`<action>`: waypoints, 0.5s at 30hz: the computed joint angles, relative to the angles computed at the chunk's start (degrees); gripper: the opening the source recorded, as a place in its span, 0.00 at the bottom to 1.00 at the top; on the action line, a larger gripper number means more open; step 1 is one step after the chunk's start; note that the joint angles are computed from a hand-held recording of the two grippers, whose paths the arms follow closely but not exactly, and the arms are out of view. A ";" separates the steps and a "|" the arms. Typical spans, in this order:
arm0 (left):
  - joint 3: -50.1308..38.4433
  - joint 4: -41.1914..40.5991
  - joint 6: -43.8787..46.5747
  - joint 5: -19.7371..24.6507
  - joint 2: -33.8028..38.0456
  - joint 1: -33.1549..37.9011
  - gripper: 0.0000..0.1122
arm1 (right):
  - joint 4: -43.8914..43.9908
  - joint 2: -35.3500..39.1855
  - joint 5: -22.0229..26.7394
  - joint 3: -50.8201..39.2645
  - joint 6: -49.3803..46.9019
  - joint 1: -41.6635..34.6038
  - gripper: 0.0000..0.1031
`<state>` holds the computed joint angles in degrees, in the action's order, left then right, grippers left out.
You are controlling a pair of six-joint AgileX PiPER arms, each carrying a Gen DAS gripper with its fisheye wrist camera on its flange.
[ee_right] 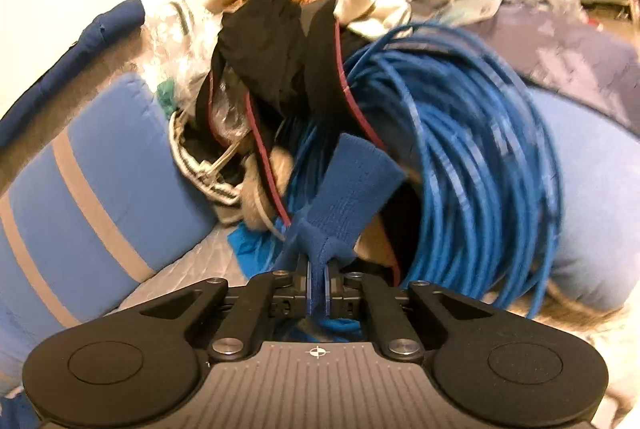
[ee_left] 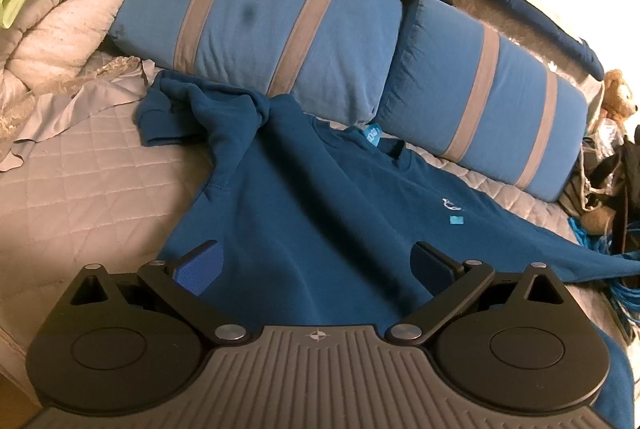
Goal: Fold clothes
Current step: 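Drag the held sweatshirt edge outward with the right gripper and release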
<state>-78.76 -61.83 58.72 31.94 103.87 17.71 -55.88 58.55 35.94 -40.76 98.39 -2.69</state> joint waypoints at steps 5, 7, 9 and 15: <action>-0.07 -0.82 0.36 0.53 0.18 0.27 0.91 | 1.04 1.55 6.75 -0.03 -1.07 2.03 0.08; -0.07 -1.04 0.47 0.61 0.19 0.31 0.91 | 2.89 3.79 9.25 -1.26 -4.28 3.33 0.18; -0.07 -1.23 0.52 0.69 0.21 0.34 0.91 | 1.58 5.49 16.04 -2.56 -2.86 7.97 0.53; 0.00 -1.46 0.46 0.68 0.32 0.38 0.91 | -0.46 5.86 29.43 -5.08 0.78 21.54 0.89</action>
<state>-78.76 -63.29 59.18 32.61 104.19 18.09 -56.35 64.42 65.37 -45.84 99.17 18.85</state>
